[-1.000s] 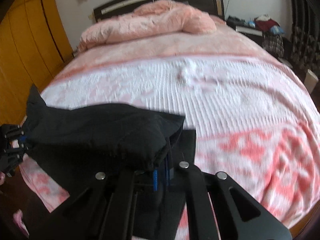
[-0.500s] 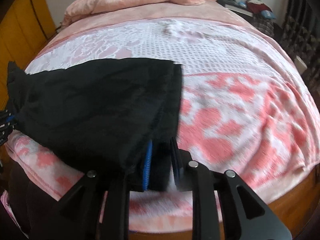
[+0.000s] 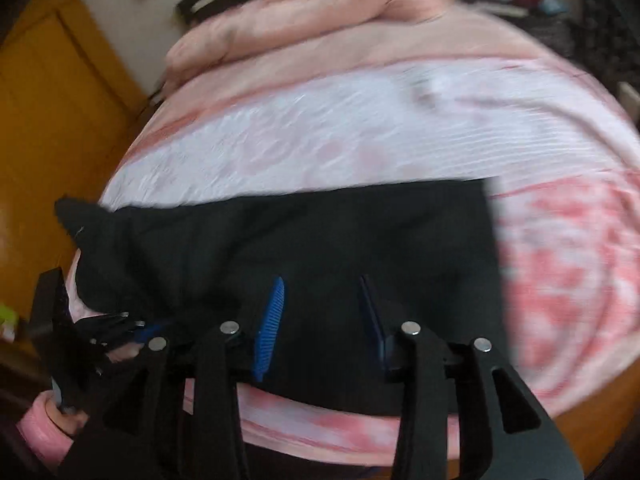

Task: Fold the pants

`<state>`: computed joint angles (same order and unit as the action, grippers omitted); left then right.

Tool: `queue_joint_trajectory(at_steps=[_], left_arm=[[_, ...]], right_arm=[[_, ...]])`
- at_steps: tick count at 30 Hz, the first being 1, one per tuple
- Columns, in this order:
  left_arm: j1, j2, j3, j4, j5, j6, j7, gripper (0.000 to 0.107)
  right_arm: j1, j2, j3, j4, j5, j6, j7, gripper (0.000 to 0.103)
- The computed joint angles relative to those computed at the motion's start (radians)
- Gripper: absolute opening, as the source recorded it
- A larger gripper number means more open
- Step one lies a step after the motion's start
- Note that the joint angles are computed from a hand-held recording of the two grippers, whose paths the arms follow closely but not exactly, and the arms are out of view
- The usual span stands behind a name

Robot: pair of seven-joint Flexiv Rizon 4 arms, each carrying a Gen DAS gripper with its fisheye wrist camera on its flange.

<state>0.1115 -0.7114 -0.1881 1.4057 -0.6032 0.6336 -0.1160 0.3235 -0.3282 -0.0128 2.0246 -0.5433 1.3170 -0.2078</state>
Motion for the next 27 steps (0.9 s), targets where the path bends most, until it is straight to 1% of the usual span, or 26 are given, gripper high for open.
queue_joint_trajectory(at_steps=[1, 2, 5, 7, 8, 10, 11, 12, 13, 14, 16, 17, 18, 19, 22, 23, 24, 26, 27], left_arm=[[-0.001, -0.001, 0.001, -0.002, 0.000, -0.003, -0.005, 0.009], [-0.001, 0.000, -0.001, 0.001, -0.002, -0.001, -0.004, 0.009], [-0.008, 0.001, 0.003, 0.010, 0.007, 0.004, -0.002, 0.010], [-0.016, -0.004, 0.012, 0.003, 0.028, -0.012, -0.014, 0.012], [-0.017, -0.006, 0.017, -0.003, 0.038, -0.030, -0.025, 0.013], [-0.013, -0.014, 0.024, -0.032, 0.046, -0.083, -0.066, 0.020], [-0.007, -0.020, 0.029, -0.053, 0.048, -0.124, -0.097, 0.033], [0.002, -0.025, 0.035, -0.076, 0.045, -0.164, -0.137, 0.059], [0.011, -0.027, 0.037, -0.091, 0.037, -0.179, -0.159, 0.072], [0.031, -0.017, 0.033, -0.085, 0.012, -0.178, -0.166, 0.080], [0.055, -0.011, 0.036, -0.095, -0.003, -0.188, -0.172, 0.081], [0.063, -0.008, 0.042, -0.100, -0.008, -0.182, -0.185, 0.083], [0.075, -0.012, 0.049, -0.113, -0.020, -0.172, -0.209, 0.087], [0.085, -0.028, 0.056, -0.143, -0.025, -0.171, -0.249, 0.089], [0.106, -0.112, 0.092, -0.286, -0.007, -0.177, -0.452, 0.090], [0.111, -0.151, 0.113, -0.345, 0.012, -0.167, -0.538, 0.090], [0.118, -0.182, 0.121, -0.392, 0.031, -0.171, -0.597, 0.088], [0.139, -0.250, 0.136, -0.500, 0.062, -0.215, -0.728, 0.083], [0.151, -0.277, 0.131, -0.544, 0.071, -0.249, -0.770, 0.082]], right_arm=[[-0.016, -0.046, 0.041, -0.055, 0.055, -0.035, -0.048, 0.035], [-0.019, -0.069, 0.058, -0.085, 0.083, -0.063, -0.075, 0.034], [0.005, -0.101, 0.067, -0.143, 0.118, -0.235, -0.108, 0.034], [0.002, -0.112, 0.073, -0.153, 0.149, -0.302, -0.122, 0.034], [0.005, -0.117, 0.069, -0.139, 0.150, -0.289, -0.111, 0.034], [0.001, -0.116, 0.067, -0.121, 0.163, -0.261, -0.102, 0.034], [0.003, -0.116, 0.066, -0.122, 0.167, -0.268, -0.099, 0.034], [0.008, -0.115, 0.066, -0.123, 0.166, -0.279, -0.097, 0.034], [0.011, -0.117, 0.066, -0.130, 0.164, -0.298, -0.102, 0.034], [0.009, -0.117, 0.068, -0.138, 0.168, -0.312, -0.110, 0.034], [0.013, -0.119, 0.065, -0.143, 0.166, -0.322, -0.105, 0.035], [0.016, -0.118, 0.063, -0.142, 0.161, -0.326, -0.100, 0.035], [0.018, -0.116, 0.063, -0.142, 0.159, -0.331, -0.097, 0.035], [0.019, -0.114, 0.063, -0.142, 0.157, -0.337, -0.094, 0.036], [0.022, -0.111, 0.066, -0.151, 0.155, -0.367, -0.092, 0.037], [0.021, -0.111, 0.067, -0.151, 0.155, -0.365, -0.090, 0.037], [0.021, -0.111, 0.068, -0.151, 0.155, -0.363, -0.086, 0.037], [0.021, -0.111, 0.068, -0.147, 0.156, -0.350, -0.076, 0.037], [0.021, -0.109, 0.068, -0.145, 0.155, -0.348, -0.074, 0.038]])
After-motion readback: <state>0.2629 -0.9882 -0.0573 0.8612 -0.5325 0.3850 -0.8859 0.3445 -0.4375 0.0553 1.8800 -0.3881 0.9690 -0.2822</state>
